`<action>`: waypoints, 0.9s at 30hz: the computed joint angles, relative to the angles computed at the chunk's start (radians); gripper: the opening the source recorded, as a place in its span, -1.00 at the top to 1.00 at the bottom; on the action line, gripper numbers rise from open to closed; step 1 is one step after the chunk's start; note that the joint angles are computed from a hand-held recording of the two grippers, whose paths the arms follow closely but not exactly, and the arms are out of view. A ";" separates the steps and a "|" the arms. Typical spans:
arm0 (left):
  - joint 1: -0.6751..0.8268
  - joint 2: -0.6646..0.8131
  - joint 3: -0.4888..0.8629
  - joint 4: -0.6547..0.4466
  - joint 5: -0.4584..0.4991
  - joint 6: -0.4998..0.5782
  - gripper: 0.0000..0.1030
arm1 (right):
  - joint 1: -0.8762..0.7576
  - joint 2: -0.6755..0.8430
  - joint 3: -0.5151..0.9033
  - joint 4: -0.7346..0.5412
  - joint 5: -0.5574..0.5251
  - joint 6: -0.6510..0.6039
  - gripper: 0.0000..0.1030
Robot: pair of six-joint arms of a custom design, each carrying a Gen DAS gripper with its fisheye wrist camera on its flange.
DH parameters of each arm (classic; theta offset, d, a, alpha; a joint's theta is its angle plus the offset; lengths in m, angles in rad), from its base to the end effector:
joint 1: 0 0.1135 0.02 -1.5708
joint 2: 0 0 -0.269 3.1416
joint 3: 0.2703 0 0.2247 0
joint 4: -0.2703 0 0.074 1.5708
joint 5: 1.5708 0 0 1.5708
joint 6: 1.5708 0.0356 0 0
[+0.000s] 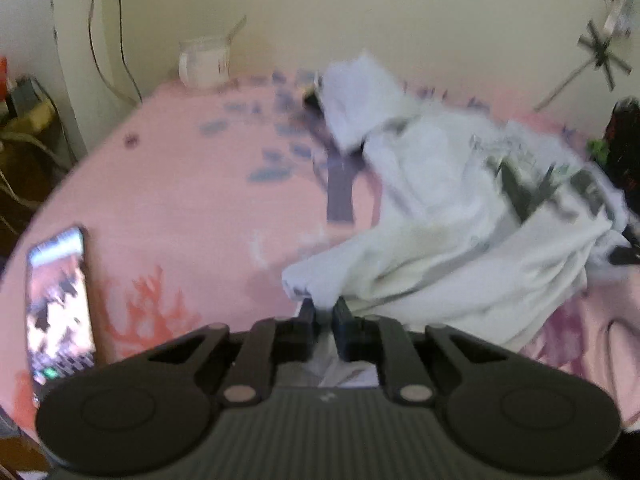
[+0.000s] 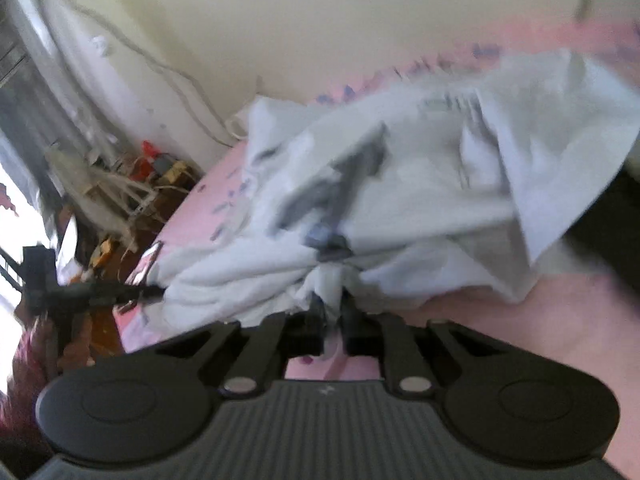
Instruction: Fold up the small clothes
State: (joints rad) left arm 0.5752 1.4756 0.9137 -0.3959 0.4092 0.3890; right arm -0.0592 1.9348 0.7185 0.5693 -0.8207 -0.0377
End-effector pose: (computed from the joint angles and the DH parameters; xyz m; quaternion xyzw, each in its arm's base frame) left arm 0.2351 0.1355 0.2294 -0.0257 0.9352 -0.0347 0.3516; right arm 0.3266 0.0067 0.1234 -0.1689 0.8228 0.3369 0.4255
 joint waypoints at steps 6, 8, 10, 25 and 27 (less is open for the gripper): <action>0.173 -0.202 0.128 -0.337 0.277 0.147 0.85 | -0.452 -0.610 -0.211 -0.518 -0.378 -0.423 0.90; 0.204 -0.253 0.122 -0.425 0.293 0.227 0.87 | -0.616 -0.629 -0.100 -1.121 -0.461 -0.966 0.89; 0.206 -0.286 0.078 -0.463 0.258 0.287 0.87 | -0.706 -0.512 -0.052 -1.509 -0.386 -1.470 0.87; 0.159 -0.082 0.048 -0.052 -0.014 -0.009 0.18 | -0.494 -0.303 -0.117 -0.174 -0.218 -0.158 -0.35; 0.089 -0.029 0.071 0.038 -0.056 -0.057 0.18 | -0.355 -0.218 -0.066 -0.035 -0.127 0.010 -0.35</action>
